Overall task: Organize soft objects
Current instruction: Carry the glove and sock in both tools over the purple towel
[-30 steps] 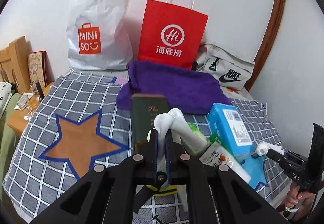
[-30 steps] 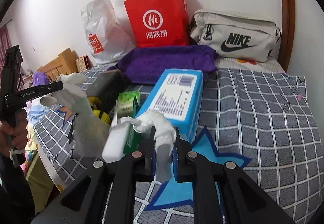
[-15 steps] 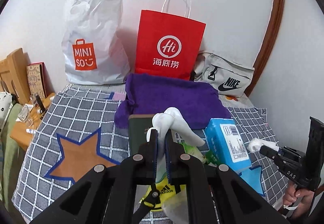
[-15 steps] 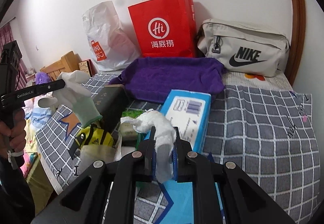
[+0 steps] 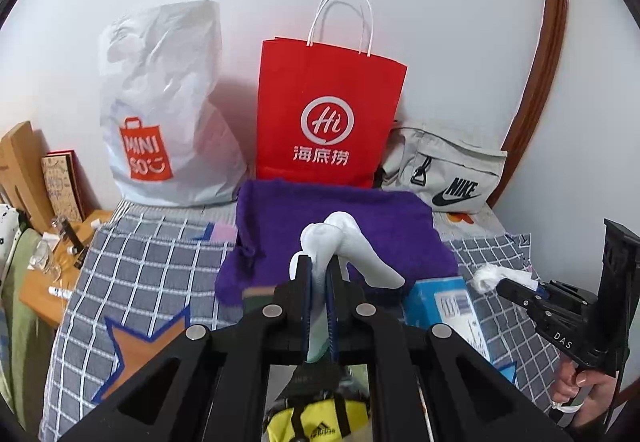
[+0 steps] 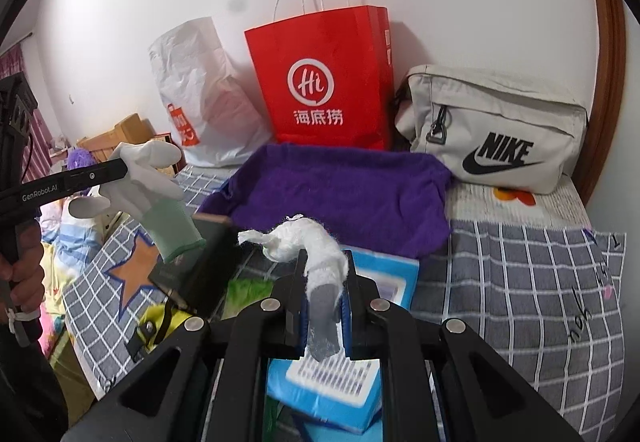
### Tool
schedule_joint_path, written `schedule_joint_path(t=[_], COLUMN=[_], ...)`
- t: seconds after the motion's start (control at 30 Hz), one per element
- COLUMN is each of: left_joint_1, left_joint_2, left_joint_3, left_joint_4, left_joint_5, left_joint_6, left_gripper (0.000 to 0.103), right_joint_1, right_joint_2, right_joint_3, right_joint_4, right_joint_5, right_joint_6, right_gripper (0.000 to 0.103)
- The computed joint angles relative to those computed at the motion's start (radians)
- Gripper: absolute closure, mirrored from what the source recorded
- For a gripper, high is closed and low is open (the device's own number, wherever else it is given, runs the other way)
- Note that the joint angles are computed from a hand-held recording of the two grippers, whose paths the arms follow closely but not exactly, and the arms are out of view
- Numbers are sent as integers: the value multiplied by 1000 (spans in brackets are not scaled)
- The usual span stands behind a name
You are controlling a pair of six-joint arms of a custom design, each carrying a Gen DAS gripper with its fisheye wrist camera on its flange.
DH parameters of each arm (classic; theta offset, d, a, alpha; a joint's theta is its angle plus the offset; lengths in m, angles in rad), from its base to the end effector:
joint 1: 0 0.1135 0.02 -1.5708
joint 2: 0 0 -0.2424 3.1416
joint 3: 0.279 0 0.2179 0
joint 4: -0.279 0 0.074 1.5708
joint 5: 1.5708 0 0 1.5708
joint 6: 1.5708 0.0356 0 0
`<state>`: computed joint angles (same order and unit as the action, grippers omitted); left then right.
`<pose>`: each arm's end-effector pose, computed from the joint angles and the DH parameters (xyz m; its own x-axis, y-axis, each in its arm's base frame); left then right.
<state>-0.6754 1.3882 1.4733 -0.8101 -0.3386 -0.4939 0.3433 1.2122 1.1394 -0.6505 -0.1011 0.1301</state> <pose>0.2104 -0.1534 0.3581 -0.6433 -0.0576 -0.7635 0.1030 0.9816 -0.1609 0.2156 0.0809 0.3127 -0.6707 -0.1026 -0.7346 -0.3218 0.9326 0.1635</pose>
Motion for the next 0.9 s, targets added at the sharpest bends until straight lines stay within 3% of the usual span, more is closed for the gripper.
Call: schedule_joint_path(t=[0.53,0.9], left_joint_1=[164,230], left_joint_2=[292,501], left_joint_3=[264,436], left_joint_4=[36,38], left_joint_5=[146,231], left_joint_6=[116,126], left_gripper=[96,96], right_joint_1=[-111,-168], right_joint_2=[359,594], right_joint_3=[279,450], right_joint_4=[63,60], right_joint_5=[-55,-91], right_joint_6=[-66,-100], right_gripper=[90,90])
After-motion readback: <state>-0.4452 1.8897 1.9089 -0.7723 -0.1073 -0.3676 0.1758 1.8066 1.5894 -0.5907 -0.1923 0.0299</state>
